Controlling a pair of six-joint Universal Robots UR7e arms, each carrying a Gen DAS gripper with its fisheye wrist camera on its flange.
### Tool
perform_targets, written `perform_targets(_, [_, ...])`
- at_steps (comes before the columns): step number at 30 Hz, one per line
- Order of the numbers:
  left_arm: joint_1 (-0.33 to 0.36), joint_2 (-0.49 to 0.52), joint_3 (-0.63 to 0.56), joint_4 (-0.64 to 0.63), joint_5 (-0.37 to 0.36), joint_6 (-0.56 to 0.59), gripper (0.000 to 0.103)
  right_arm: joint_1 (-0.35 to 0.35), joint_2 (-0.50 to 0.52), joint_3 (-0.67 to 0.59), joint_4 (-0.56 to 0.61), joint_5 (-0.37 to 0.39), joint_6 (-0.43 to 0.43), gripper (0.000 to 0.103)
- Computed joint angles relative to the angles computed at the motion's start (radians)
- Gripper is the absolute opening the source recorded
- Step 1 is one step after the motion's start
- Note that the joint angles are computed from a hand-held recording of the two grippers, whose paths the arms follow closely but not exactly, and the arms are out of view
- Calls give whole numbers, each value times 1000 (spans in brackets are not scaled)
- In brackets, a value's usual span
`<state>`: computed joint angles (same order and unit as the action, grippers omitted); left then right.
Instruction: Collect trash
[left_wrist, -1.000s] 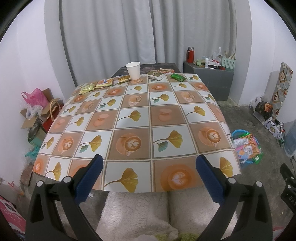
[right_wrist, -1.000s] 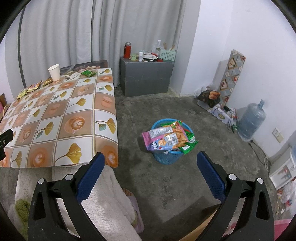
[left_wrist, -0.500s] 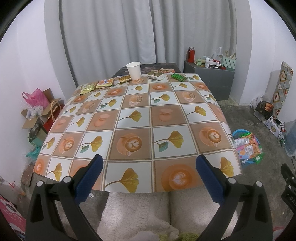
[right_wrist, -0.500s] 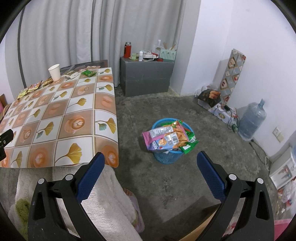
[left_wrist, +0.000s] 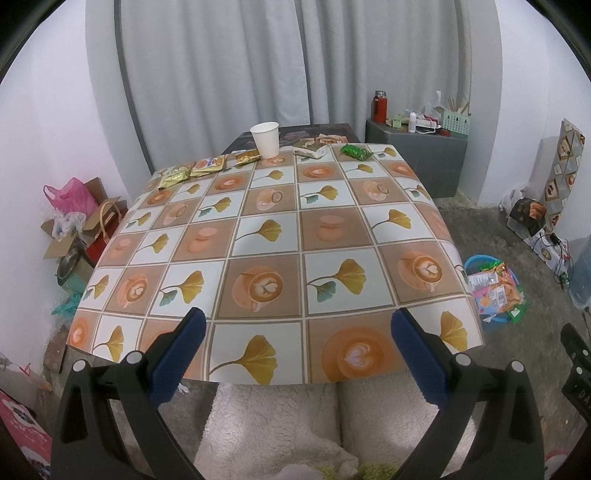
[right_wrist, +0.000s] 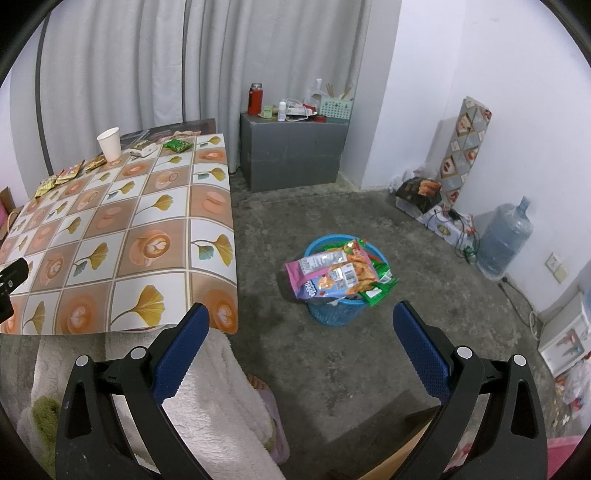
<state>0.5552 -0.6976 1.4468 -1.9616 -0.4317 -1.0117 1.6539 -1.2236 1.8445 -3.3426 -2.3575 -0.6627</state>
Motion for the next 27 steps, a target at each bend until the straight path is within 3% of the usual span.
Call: perform_targets(27, [-3, -2, 2, 19, -1, -17, 98, 0, -3, 0, 5, 1, 2, 96])
